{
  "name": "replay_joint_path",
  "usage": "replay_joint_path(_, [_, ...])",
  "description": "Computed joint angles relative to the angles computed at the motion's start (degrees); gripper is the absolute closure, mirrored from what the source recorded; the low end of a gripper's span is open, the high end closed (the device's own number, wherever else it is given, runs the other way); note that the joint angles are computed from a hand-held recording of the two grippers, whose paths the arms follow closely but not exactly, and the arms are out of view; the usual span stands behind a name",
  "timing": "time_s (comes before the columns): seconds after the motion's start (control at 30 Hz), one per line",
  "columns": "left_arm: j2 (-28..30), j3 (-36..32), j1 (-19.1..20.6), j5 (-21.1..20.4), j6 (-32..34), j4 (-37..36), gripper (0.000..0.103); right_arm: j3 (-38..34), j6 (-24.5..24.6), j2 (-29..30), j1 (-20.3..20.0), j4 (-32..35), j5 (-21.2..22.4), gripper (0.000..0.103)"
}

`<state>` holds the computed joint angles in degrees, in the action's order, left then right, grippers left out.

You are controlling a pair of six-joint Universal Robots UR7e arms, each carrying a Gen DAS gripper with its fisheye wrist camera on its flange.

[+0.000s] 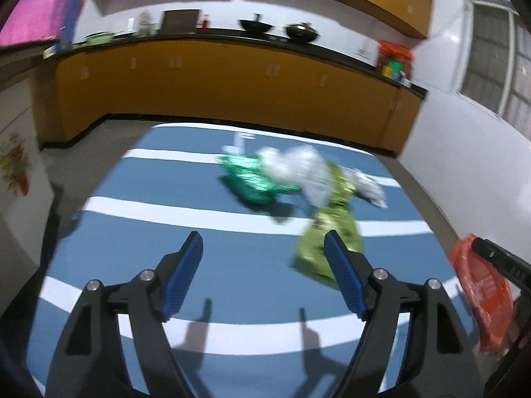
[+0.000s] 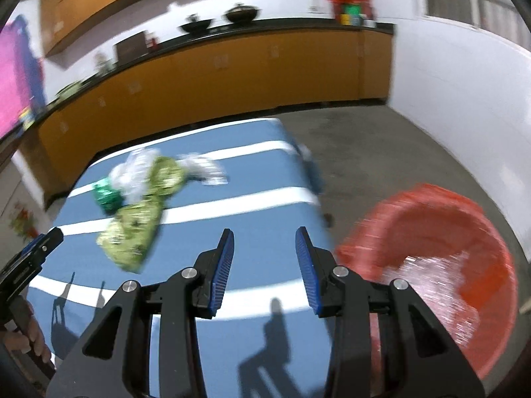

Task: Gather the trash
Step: 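Move both tools back over the table toward the green bags, then grasp the yellow-green paw-print bag with the right tool while the left tool grasps the green bag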

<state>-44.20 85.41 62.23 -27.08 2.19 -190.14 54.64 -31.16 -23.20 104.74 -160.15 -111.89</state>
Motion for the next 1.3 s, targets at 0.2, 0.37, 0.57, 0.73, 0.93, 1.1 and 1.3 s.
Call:
replay_joint_path(0.2, [-2.63,2.3,1.33,2.2,0.98,-3.81,0.027,-8.48,-0.51,7.11,2.3,6.57,1.98,0.053])
replay_joint_path(0.37, [-3.99,3.35,2.28,2.8,1.0,-5.14,0.027,-17.64,1.47,13.48,3.26,12.8,1.6,0.04])
replay_joint_path(0.57, [-4.75,3.66,3.08,2.8,0.59,-5.46,0.027,-31.27,1.94,22.26,4.24,17.47,-1.78,0.03])
replay_joint_path(0.73, [-4.38,2.73,3.45,1.89,-0.06,-4.28,0.027,-40.4,1.39,27.2,4.17,23.5,-4.11,0.03])
replay_joint_path(0.93, [-2.72,0.22,3.76,0.1,-0.54,-1.89,0.027,-32.83,0.51,23.1,3.26,23.14,-3.99,0.059])
replay_joint_path(1.1, [0.1,-4.11,3.98,-1.21,0.31,0.37,0.027,-24.71,-0.35,18.15,2.45,20.19,-2.86,0.091])
replay_joint_path(1.3, [4.38,-11.9,4.84,-4.18,0.44,5.85,0.027,-19.46,-1.78,14.88,1.7,17.47,-1.6,0.096])
